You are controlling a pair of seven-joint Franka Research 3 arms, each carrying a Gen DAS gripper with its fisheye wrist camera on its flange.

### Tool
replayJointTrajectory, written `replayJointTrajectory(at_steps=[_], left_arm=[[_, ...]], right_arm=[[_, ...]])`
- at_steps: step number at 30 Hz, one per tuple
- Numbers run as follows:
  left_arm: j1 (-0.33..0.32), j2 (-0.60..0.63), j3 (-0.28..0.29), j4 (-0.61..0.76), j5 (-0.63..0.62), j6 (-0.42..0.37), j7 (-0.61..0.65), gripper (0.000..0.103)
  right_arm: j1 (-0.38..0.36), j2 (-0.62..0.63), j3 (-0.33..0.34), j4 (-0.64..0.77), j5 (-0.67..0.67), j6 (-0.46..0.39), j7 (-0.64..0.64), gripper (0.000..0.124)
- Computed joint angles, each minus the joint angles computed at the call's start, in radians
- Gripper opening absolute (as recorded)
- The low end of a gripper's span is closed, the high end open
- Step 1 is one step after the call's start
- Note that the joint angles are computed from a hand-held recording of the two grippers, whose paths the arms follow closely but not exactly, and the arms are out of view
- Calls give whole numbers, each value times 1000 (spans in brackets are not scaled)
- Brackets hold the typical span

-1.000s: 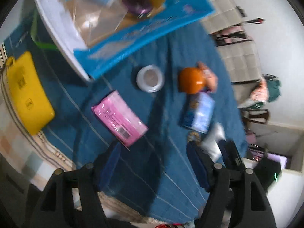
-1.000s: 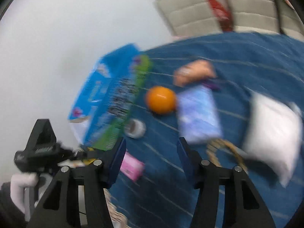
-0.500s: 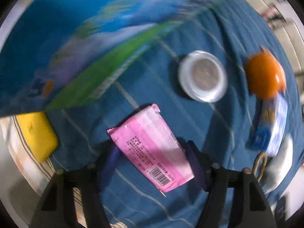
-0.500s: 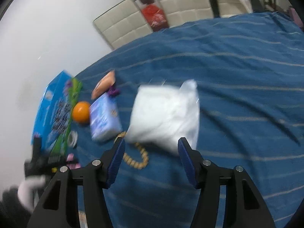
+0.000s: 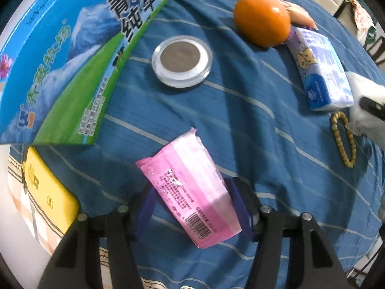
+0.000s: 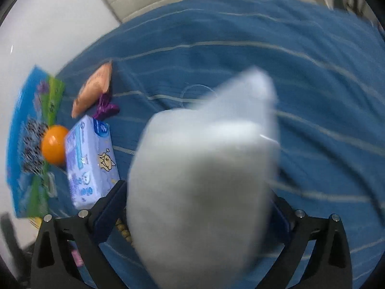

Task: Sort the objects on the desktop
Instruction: 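Grasp the pink wipes packet with the left tool while the right tool grasps the white bag, then release the pink packet from the left tool while the right tool drops the white bag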

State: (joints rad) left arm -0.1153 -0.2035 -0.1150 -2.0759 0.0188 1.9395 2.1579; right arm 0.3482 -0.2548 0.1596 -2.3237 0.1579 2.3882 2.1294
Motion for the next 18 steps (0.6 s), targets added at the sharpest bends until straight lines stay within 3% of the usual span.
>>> replayJointTrajectory(at_steps=[2, 4, 10, 18], left_arm=[[-4, -15, 2, -11, -14, -3, 22, 52], [-9, -33, 6, -20, -30, -7, 45, 48], [-12, -43, 24, 11, -96, -62, 74, 44], [12, 3, 43, 129, -195, -159, 76, 41]], right_arm=[[-2, -5, 20, -8, -61, 47, 4, 80], [-11, -22, 46, -15, -132, 59, 45, 77], [-3, -142, 51, -126, -123, 174, 71, 76], [14, -228, 56, -140, -63, 201, 33, 76]])
